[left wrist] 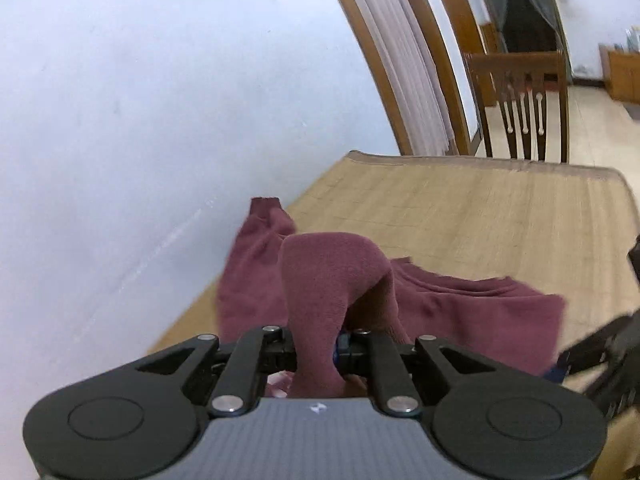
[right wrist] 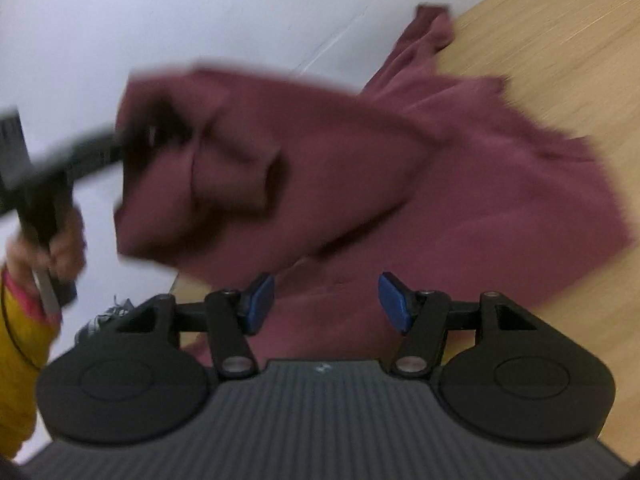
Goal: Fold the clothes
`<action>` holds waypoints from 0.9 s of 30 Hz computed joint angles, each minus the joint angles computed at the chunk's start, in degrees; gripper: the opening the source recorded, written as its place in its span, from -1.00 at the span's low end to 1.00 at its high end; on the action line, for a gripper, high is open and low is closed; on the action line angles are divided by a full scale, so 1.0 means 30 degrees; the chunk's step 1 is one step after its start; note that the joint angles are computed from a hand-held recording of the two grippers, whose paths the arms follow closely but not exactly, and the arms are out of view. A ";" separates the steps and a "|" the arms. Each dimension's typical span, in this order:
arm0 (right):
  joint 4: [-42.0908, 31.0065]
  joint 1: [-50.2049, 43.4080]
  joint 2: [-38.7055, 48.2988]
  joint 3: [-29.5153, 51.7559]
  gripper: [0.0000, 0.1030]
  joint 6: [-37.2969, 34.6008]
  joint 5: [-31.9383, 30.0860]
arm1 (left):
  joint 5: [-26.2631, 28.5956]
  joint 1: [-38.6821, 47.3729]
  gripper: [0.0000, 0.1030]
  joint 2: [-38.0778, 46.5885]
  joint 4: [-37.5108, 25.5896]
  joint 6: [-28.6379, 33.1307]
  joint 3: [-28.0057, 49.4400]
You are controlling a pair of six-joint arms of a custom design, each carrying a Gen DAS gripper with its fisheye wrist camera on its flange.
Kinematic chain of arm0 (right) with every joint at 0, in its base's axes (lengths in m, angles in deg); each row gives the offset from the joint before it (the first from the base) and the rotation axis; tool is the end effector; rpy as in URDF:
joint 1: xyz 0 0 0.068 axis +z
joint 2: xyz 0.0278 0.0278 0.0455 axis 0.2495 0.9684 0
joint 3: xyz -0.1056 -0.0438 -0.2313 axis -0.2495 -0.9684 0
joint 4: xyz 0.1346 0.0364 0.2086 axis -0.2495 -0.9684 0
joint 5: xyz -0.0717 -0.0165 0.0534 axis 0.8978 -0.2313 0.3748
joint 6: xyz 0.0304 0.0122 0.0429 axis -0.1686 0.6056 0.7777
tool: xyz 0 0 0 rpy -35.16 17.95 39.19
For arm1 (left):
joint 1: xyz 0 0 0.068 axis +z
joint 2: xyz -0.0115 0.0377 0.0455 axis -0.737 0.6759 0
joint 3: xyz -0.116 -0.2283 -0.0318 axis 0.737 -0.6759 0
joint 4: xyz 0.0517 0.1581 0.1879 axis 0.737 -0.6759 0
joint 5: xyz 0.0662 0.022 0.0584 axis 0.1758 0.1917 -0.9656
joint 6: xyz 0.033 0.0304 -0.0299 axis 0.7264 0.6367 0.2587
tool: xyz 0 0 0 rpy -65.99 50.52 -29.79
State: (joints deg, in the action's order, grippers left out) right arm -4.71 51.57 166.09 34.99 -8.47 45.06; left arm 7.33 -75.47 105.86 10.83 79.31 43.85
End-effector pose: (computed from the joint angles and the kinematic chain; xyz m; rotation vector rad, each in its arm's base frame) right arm 0.1879 0.1330 0.0875 0.5079 2.0177 0.8455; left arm 0.3331 -0.1865 0.2499 1.3378 1.7266 -0.1308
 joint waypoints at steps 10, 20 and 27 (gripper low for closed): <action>-1.1065 -0.0572 0.6592 1.1665 0.13 -0.0536 0.0874 | -0.3098 0.1055 0.28 0.9344 0.2158 0.2134 0.7505; -1.3754 -0.0877 0.5913 1.3333 0.20 -0.0201 0.0882 | -0.1634 0.3184 0.38 1.4066 -0.2636 -0.1938 1.5070; -1.1434 -0.4847 0.7001 1.5186 0.41 -0.0444 -0.2499 | -0.1029 0.4838 0.43 1.0278 -0.0591 -0.3917 0.7709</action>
